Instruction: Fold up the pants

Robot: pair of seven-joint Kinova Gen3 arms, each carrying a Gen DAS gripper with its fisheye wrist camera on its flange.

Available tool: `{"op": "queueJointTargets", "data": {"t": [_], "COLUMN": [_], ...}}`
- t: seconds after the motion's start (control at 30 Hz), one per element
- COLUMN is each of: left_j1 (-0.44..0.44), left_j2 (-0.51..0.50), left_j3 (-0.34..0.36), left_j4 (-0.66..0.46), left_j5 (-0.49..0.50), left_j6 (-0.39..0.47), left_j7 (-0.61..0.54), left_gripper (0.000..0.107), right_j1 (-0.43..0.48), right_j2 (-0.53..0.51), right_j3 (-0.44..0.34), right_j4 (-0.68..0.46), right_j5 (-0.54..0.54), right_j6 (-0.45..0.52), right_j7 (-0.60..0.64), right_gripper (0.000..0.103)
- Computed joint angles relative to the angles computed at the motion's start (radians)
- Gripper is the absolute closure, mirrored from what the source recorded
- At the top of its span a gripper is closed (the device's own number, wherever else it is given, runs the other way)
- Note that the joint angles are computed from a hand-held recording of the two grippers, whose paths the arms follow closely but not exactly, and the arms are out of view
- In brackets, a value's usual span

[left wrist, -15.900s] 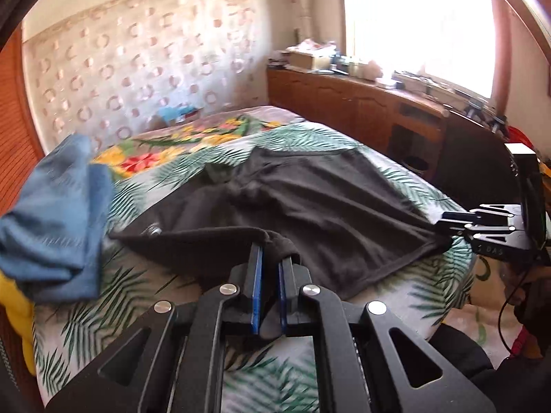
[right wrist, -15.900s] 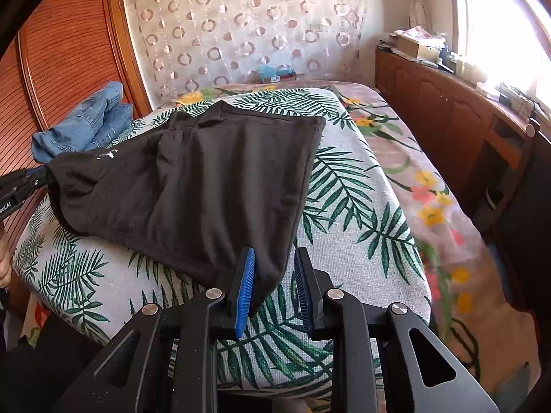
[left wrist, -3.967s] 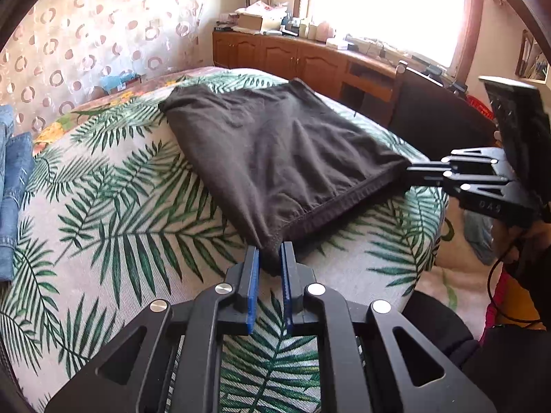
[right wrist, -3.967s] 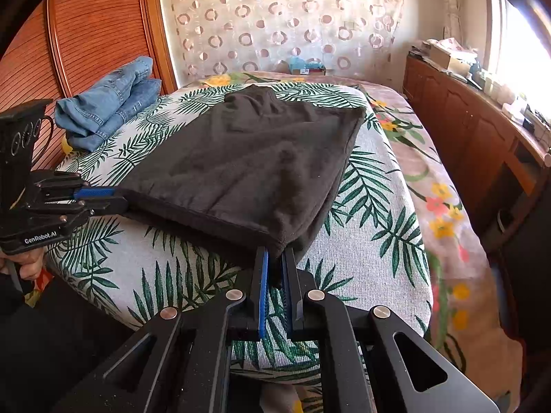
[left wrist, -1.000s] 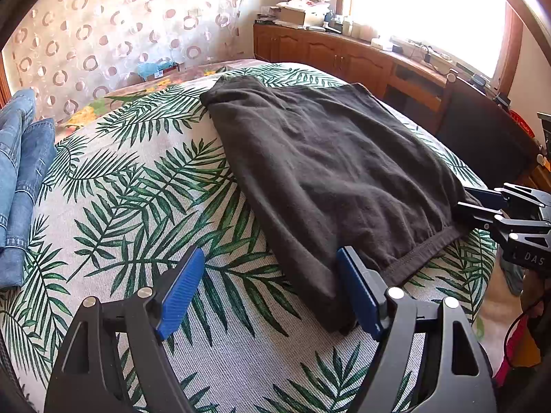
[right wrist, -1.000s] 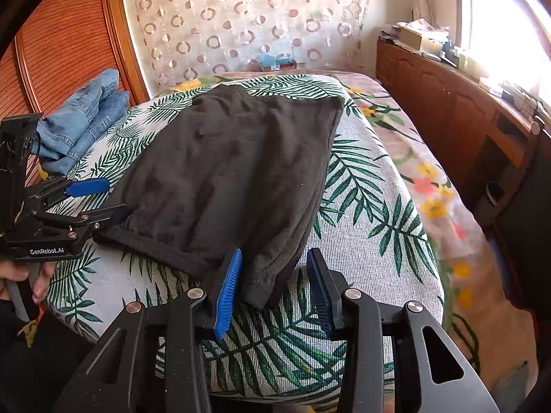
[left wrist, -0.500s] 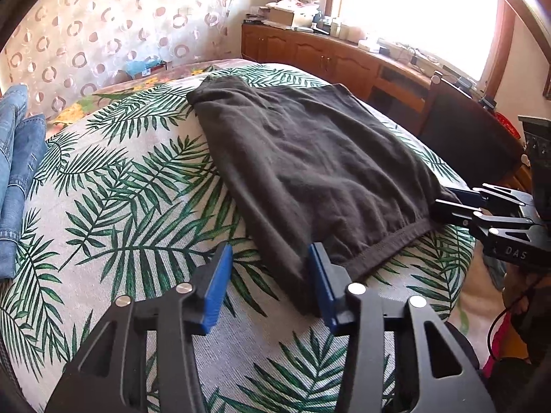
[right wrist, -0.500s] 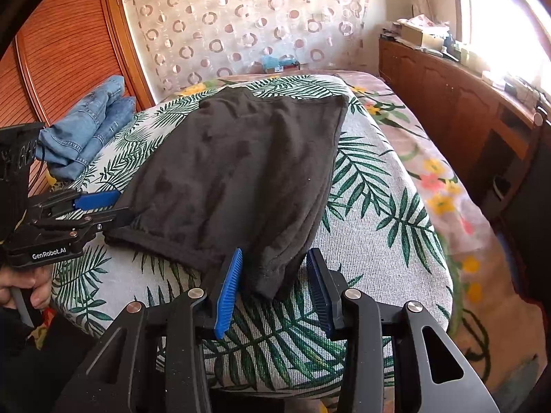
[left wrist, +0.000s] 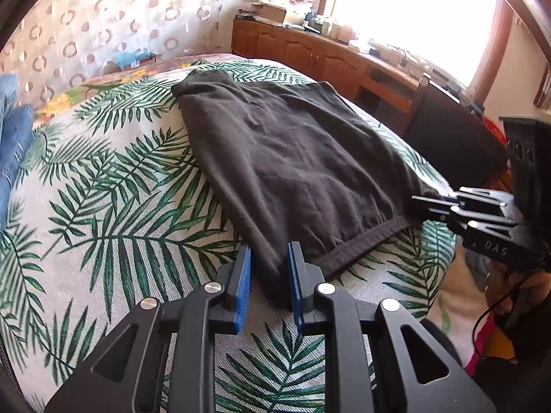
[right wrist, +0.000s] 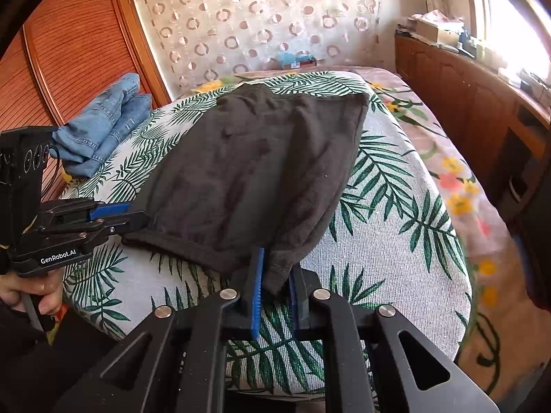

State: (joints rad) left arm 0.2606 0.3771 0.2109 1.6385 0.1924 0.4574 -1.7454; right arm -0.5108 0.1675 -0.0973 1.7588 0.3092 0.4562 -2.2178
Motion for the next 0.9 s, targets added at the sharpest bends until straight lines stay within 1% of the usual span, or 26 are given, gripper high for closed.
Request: {"op": "queueJointTargets", "data": {"t": [0.03,0.07,0.1,0.13,0.27,0.4,0.47,0.5,0.53,0.57,0.67,0.73,0.8,0.9], "left_j1": [0.016,0.016,-0.002,-0.02,-0.026,-0.055,-0.076,-0.085,-0.09,-0.092,-0.095,-0.089,-0.09,-0.077], "left_j2": [0.0,0.0,0.0,0.002,-0.019,-0.044,-0.056,-0.062,-0.071,-0.082,-0.116,-0.143,-0.162,-0.202], "left_j3": [-0.013,-0.012,0.006,0.022,0.025,0.043,0.057,0.062,0.064,0.064,0.062,0.054,0.05,0.034], "left_j4": [-0.002,-0.003,-0.003,-0.005,0.012,0.037,0.046,0.047,0.046,0.046,0.047,0.04,0.033,0.019], "left_j5": [-0.015,-0.017,-0.002,0.017,0.036,0.078,0.109,0.124,0.136,0.145,0.168,0.176,0.19,0.19], "left_j6": [0.0,0.001,0.007,0.013,-0.004,-0.024,-0.03,-0.03,-0.029,-0.032,-0.037,-0.039,-0.038,-0.039], "left_j7": [0.013,0.011,-0.005,-0.023,-0.04,-0.075,-0.099,-0.111,-0.122,-0.13,-0.153,-0.159,-0.175,-0.18], "left_gripper": [0.086,0.09,0.096,0.098,0.102,0.103,0.103,0.103,0.103,0.103,0.103,0.103,0.104,0.104], "right_j1": [0.0,0.005,0.015,0.028,0.027,0.023,0.049,0.046,0.024,0.013,0.028,0.027,0.033,0.042], "right_j2": [0.0,-0.002,-0.005,-0.007,-0.025,-0.037,-0.05,-0.058,-0.069,-0.076,-0.104,-0.122,-0.14,-0.17], "right_j3": [0.0,-0.003,-0.008,-0.015,-0.012,-0.017,-0.042,-0.043,-0.028,-0.023,-0.042,-0.051,-0.062,-0.08], "right_j4": [0.0,0.002,0.005,0.006,0.017,0.022,0.027,0.026,0.024,0.024,0.017,0.006,-0.001,-0.012], "right_j5": [0.001,-0.006,-0.024,-0.046,-0.051,-0.051,-0.083,-0.077,-0.054,-0.036,-0.037,-0.01,-0.007,0.011], "right_j6": [0.001,-0.004,-0.013,-0.018,-0.03,-0.035,-0.047,-0.047,-0.045,-0.048,-0.053,-0.045,-0.044,-0.042], "right_j7": [0.002,0.007,0.023,0.042,0.047,0.047,0.077,0.075,0.06,0.046,0.06,0.052,0.058,0.055], "right_gripper": [0.092,0.093,0.093,0.093,0.093,0.093,0.093,0.093,0.093,0.094,0.094,0.094,0.094,0.094]}}
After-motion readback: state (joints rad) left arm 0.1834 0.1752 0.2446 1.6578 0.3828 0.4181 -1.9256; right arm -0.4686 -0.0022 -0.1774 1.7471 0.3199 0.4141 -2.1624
